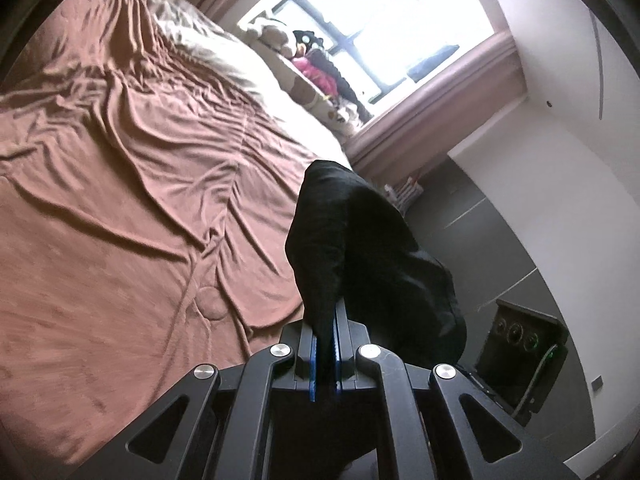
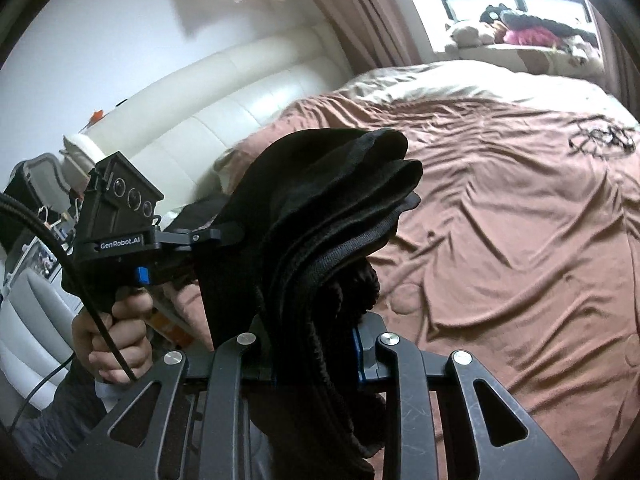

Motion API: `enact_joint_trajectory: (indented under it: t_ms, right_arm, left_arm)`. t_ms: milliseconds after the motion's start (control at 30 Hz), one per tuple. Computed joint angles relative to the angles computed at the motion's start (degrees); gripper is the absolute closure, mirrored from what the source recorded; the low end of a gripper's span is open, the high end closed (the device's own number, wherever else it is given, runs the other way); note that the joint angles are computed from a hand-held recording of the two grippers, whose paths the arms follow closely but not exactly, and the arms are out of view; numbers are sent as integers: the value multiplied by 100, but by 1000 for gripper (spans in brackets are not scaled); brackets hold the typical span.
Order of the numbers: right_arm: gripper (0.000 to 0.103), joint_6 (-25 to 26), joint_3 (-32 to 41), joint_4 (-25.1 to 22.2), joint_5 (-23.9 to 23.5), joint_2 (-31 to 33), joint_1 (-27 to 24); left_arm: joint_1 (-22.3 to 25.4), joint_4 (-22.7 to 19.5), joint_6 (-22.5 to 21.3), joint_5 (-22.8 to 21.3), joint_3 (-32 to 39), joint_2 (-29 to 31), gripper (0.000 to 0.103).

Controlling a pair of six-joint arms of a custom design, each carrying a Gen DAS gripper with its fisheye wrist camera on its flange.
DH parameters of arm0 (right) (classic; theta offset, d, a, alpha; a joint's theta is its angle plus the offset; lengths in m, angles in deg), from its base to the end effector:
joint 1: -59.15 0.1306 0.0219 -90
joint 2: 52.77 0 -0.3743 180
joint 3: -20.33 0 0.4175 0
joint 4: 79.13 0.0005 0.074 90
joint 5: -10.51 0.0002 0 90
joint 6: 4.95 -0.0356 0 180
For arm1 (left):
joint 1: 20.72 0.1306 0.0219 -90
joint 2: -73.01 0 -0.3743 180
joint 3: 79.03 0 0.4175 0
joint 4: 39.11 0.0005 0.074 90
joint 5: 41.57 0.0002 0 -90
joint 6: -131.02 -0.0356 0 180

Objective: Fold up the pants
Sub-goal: 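Lift the folded black pants with both grippers and carry toward the headboard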

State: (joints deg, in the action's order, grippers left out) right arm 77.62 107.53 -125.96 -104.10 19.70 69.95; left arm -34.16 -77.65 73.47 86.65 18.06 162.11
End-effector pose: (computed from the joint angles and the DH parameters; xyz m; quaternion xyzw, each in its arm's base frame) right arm 0.3931 0.0896 0.5370 -0.1283 0.8515 0.2590 0.4374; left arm 0.4978 -0.1421 0.5109 0.0246 0.8361 -0.4445 0.3206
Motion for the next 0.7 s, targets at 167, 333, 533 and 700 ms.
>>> enact_joint_trajectory:
  t_ms: [167,333,533,700]
  right_arm:
    - [81,53,-39,107,203,-109,272]
    - [81,25,119,268,406,95,600]
    - [81,27,386,460,541,441,920]
    - [81,-22,633,626,589,764,1145]
  left_arm:
    - [201,-7,-36,17,-144,-286,97]
    - [524,-28,-80,114,-308,-603,97]
    - [1013,-176,-178,330,-381,-864,97]
    - [1465,-339,-341,516,-313,-946,97]
